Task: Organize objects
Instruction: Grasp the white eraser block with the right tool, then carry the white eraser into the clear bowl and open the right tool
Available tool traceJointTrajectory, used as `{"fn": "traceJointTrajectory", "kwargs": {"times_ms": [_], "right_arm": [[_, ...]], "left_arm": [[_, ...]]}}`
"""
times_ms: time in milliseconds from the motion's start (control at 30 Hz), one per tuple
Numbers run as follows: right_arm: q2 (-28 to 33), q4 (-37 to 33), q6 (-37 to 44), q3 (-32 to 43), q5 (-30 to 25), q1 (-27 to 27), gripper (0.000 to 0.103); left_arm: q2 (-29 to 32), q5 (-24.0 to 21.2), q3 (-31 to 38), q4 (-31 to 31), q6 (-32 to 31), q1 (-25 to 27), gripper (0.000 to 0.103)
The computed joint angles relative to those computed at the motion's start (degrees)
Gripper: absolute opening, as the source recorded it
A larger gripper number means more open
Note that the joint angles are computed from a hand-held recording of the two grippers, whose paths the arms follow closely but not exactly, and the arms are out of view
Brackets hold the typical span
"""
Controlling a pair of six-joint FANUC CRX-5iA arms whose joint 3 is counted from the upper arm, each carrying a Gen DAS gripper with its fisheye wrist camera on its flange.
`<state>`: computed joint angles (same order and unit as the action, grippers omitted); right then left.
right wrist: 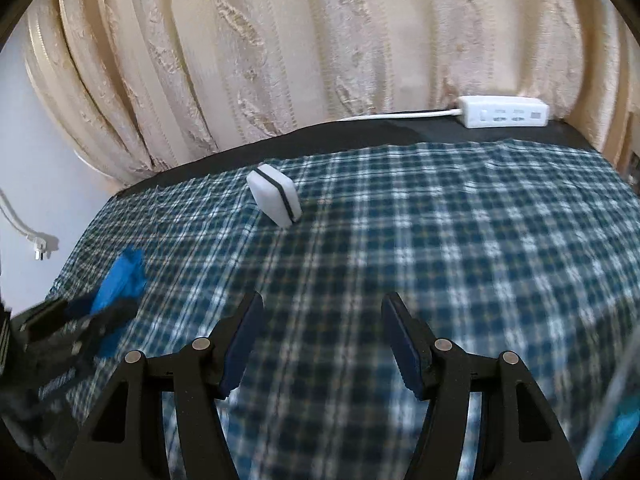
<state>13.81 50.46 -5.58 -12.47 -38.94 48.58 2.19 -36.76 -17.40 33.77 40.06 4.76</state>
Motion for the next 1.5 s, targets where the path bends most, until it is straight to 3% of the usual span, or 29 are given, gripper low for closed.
{"fn": "traceJointTrajectory", "kwargs": {"times_ms": [300, 667, 967, 1000, 1067, 1167, 1500], "right_arm": [[8.22, -6.64, 12.59, 12.59, 2.18, -3.74, 0.063], [17.46, -13.37, 25.56, 25.95, -0.25, -6.07, 0.063], [20.10, -14.68, 28.40, 29.04, 0.52, -6.86, 0.062], [20.25, -14.52, 28.73, 29.17, 0.61, -6.76, 0.060], [20.60, -15.06, 29.78, 29.88, 0.15, -6.55, 0.045], [20.49, -14.46, 29.00, 29.66, -0.21, -6.31, 0.039], [15.66, -9.32, 21.35, 23.50, 0.95, -4.35, 0.038]], "left_arm": [[0.05, 0.27, -0.59, 2.03, -0.69, 0.60, 0.043], [0.94, -1.97, 0.67, 1.79, 0.76, 1.49, 0.043], [1.47, -2.34, 1.31, 0.63, 1.89, 1.46, 0.043], [1.58, -2.34, 1.41, 0.38, 2.15, 1.42, 0.043], [1.66, -2.41, 1.54, -0.01, 2.53, 1.38, 0.043], [1.59, -2.37, 1.44, 0.09, 2.41, 1.39, 0.043], [0.90, -2.08, 0.38, 2.11, 0.32, 1.57, 0.044]]}}
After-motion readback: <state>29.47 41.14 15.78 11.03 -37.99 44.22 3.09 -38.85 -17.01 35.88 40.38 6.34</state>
